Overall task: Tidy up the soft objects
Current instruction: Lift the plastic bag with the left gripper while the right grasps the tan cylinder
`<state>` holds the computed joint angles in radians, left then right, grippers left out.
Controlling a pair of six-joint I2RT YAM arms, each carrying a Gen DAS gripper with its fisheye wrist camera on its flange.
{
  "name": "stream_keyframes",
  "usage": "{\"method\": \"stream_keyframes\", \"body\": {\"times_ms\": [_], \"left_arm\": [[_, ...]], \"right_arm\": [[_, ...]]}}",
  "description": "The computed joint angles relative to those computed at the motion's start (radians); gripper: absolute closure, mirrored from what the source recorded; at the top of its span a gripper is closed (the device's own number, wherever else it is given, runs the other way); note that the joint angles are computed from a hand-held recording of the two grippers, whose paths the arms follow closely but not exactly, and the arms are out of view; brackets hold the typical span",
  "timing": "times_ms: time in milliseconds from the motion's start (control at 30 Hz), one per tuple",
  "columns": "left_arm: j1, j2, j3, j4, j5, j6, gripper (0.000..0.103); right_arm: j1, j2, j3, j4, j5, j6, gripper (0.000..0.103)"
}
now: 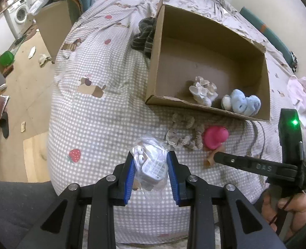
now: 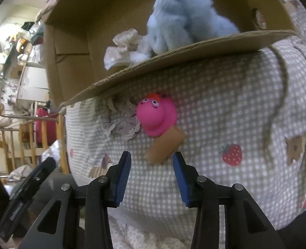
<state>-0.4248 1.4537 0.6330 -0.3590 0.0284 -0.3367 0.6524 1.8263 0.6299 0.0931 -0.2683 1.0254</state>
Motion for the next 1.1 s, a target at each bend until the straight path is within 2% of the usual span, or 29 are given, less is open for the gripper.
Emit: {"method": "stream_keyframes", "body": {"times_ms": [67,167,300,367,767,900,1100], "left_arm": [[-0.007,0.012,-0.003,0.013,-0.013,0.0,0.076],[-0.012,0.032,-0.001,0.038,-0.023,0.008,0.076],[-0.03,0.046,-0.001,0.052,-0.043,0.009,0.076],[-0.034,0.05,0.002,0.055,-0.044,0.007,0.076],[-0.03,0.043,-0.007,0.072,-0.062,-0.007,0.076],[-0.047,0.025,-0.008,0.068,-0.06,-0.01,0.076],[-0.063,-0.038,0.043,0.011,-0.065,0.003,0.076]], "right_arm": [[0.004,0.04,0.036,-0.012,0.007,-0.005,0.058],[0.015,0.096,0.106,-0.079,0.042,-0.028,0.071],[0.017,0.139,0.144,-0.11,0.065,-0.04,0.092],[0.028,0.126,0.143,-0.118,0.078,-0.05,0.097],[0.12,-0.152,-0.018,-0.075,0.146,0.0,0.097],[0.138,-0.238,-0.09,-0.027,0.165,0.026,0.097],[0.124,-0.424,-0.076,-0.155,0.195,-0.039,0.097]]}}
